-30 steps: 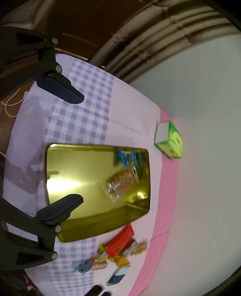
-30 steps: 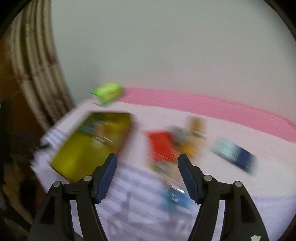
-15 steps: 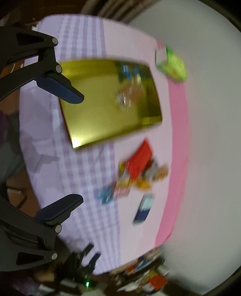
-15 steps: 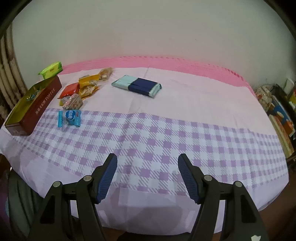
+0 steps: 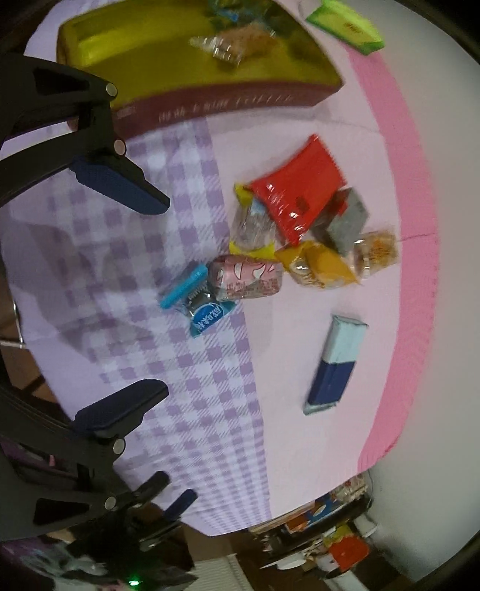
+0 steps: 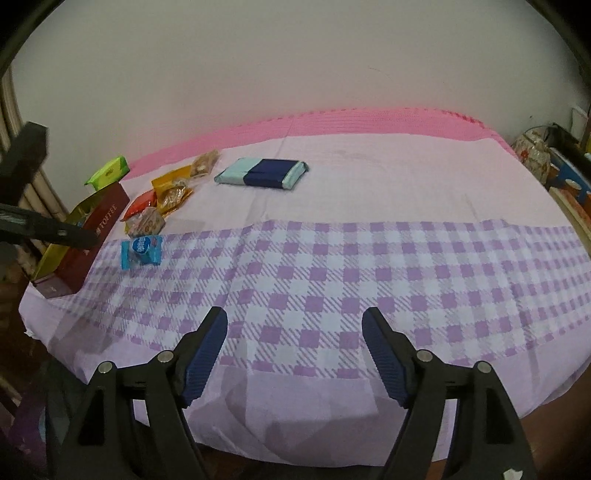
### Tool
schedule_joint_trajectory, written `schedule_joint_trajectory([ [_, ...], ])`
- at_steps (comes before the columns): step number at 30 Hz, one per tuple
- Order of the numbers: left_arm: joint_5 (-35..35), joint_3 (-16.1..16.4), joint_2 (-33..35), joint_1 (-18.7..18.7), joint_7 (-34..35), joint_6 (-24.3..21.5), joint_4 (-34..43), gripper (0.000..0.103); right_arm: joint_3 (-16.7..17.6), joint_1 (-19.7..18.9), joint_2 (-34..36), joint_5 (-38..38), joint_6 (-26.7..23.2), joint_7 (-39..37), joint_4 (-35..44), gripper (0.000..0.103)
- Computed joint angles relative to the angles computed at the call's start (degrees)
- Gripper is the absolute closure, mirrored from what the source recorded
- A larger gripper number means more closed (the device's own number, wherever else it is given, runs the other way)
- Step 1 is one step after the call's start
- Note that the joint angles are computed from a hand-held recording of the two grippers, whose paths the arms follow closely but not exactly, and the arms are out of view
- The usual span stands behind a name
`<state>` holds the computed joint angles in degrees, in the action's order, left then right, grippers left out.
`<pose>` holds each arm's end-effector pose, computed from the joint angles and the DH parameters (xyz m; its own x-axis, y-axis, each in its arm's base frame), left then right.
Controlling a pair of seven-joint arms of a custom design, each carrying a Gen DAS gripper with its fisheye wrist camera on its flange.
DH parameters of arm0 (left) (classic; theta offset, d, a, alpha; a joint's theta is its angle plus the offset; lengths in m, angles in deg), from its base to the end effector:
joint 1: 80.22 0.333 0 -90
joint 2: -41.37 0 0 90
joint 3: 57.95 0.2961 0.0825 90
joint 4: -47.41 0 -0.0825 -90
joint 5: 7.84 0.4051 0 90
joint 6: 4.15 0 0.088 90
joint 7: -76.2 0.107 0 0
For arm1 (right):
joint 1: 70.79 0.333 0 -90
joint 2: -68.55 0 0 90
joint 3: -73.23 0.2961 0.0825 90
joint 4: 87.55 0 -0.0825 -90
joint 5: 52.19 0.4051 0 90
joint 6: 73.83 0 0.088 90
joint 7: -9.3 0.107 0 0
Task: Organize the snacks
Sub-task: 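Grasp a blue-and-white wrapped candy with the left gripper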
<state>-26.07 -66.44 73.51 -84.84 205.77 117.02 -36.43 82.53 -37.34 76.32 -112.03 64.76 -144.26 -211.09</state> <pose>0.7078 -0.1620 0.3447 -0.6792 -0.6948 0.2365 -0.7328 0.6237 -0.2721 0.4312 0.3923 0.3175 -0.4380 -0.8844 -0.1610 -0.6409 0.4328 -0.6339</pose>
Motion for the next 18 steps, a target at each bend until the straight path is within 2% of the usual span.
schedule_joint_trajectory([
  [2,-0.2,0.0,1.4,-0.4,-1.7,-0.5,1.1,0.013,-0.1,-0.1,-0.1,-0.4,0.9,0.7,-0.4,0.030],
  [9,2.0,0.5,3.5,-2.8,-6.5,3.2,2.0,0.013,-0.6,-1.1,-1.2,-3.3,5.0,5.2,-2.7,0.029],
  [12,3.0,0.5,4.5,-3.6,-7.8,3.7,2.8,0.018,-0.6,-1.3,-1.5,-4.3,5.8,6.6,-3.2,0.028],
  [15,4.4,0.9,5.6,-4.3,-9.8,2.4,3.9,0.032,-0.6,-1.6,-1.7,-4.8,6.6,7.5,-3.7,0.028],
  [17,4.7,0.9,4.1,-4.5,-9.8,6.5,1.0,0.061,-0.6,-1.8,-1.9,-5.1,7.0,8.1,-4.0,0.027],
  [18,4.8,0.8,4.0,-4.3,-9.3,6.8,0.7,0.062,-0.6,-1.9,-2.0,-5.4,7.3,8.5,-4.2,0.027],
])
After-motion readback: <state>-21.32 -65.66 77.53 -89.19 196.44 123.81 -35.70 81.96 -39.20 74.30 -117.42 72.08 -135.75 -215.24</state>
